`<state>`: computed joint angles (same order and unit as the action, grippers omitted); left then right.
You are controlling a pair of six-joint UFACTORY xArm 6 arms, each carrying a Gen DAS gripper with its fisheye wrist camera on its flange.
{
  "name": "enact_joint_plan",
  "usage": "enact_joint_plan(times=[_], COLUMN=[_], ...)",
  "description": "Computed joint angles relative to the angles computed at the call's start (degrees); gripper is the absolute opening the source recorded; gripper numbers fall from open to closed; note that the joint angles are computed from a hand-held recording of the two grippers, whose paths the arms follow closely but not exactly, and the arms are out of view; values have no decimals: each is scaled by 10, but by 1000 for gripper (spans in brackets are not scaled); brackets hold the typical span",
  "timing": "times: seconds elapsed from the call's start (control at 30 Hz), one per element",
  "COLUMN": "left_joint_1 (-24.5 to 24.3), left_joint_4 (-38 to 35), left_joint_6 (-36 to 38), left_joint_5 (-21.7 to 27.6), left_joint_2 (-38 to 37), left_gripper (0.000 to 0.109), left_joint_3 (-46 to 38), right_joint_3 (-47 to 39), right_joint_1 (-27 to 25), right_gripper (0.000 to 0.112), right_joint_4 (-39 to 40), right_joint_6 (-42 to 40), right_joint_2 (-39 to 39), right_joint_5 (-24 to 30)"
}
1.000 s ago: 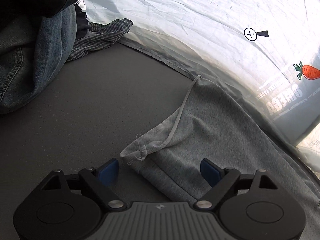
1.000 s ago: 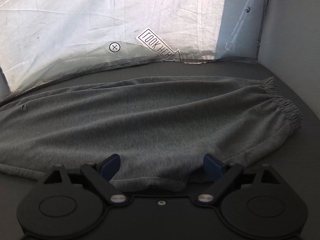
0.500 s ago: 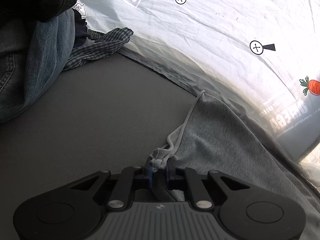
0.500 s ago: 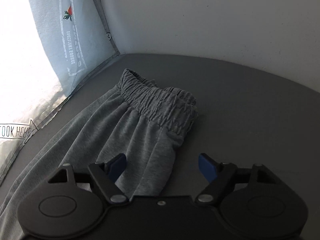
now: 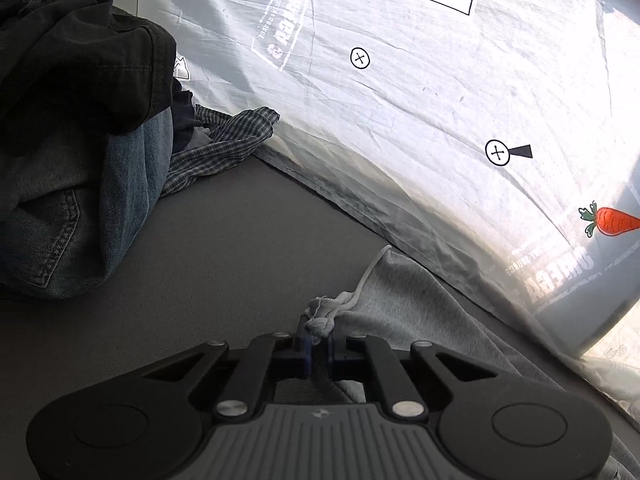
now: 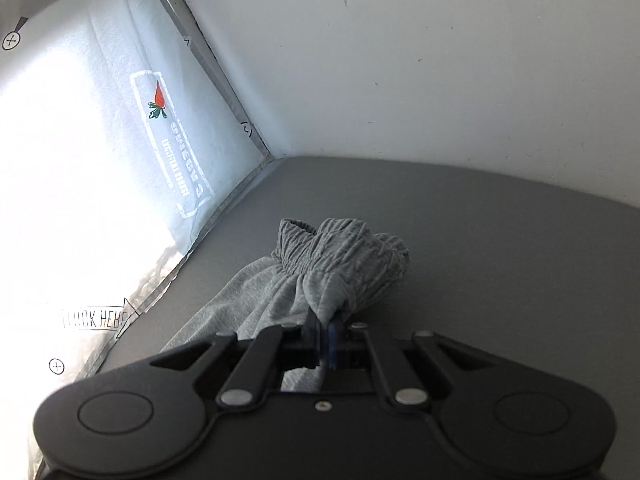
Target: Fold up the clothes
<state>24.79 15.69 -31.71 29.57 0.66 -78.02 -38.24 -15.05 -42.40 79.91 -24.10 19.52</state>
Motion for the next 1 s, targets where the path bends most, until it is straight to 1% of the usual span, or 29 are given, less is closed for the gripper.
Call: enact_joint_plan(times=[0.07,0.17,0.27,0.33,0.4,0.47,0.53,0.6,0.63,0.67,0.7,0.77,0.83,0.9,0.93,0.97,1.0], left_joint_1=[5,19,43,72,105,147,181,203,207,208,211,216,218,221,224,228,231], left_joint_4=[-12,-45,-83,-112,-136,-155,-170,-182,-179,-179,-182,-196,-199,-200,-204,-210,-221], left_joint_6=[15,47,111,168,216,266,319,377,393,405,420,441,437,429,425,421,419], left_joint_5=[0,9,30,60,105,158,192,210,210,210,207,196,175,155,149,144,137], left_joint_2=[-43,-117,-224,-307,-388,-459,-507,-536,-545,-550,-554,-554,-538,-519,-508,-498,-483], left_gripper=[8,8,8,8,8,8,9,12,16,19,19,27,33,35,37,40,41], left_joint_3=[37,105,201,268,325,371,409,435,444,447,450,447,435,421,411,401,389], right_joint_3=[26,91,157,192,221,239,248,240,234,227,219,206,189,169,164,159,154], right_joint_1=[-10,-46,-78,-101,-127,-150,-159,-140,-122,-104,-81,-37,4,41,53,62,79], right_gripper=[4,4,4,4,4,4,5,11,15,22,32,44,45,48,48,48,48], right_joint_4=[26,125,215,263,301,329,342,321,287,253,217,155,101,57,62,81,113], right_joint_6=[-43,-122,-232,-300,-355,-400,-436,-458,-452,-446,-431,-401,-374,-355,-353,-362,-384], right_joint_2=[-43,-128,-231,-299,-364,-409,-432,-427,-421,-413,-408,-400,-382,-356,-345,-335,-324], right_joint_5=[13,16,52,89,138,184,220,254,261,269,275,281,285,285,275,259,236])
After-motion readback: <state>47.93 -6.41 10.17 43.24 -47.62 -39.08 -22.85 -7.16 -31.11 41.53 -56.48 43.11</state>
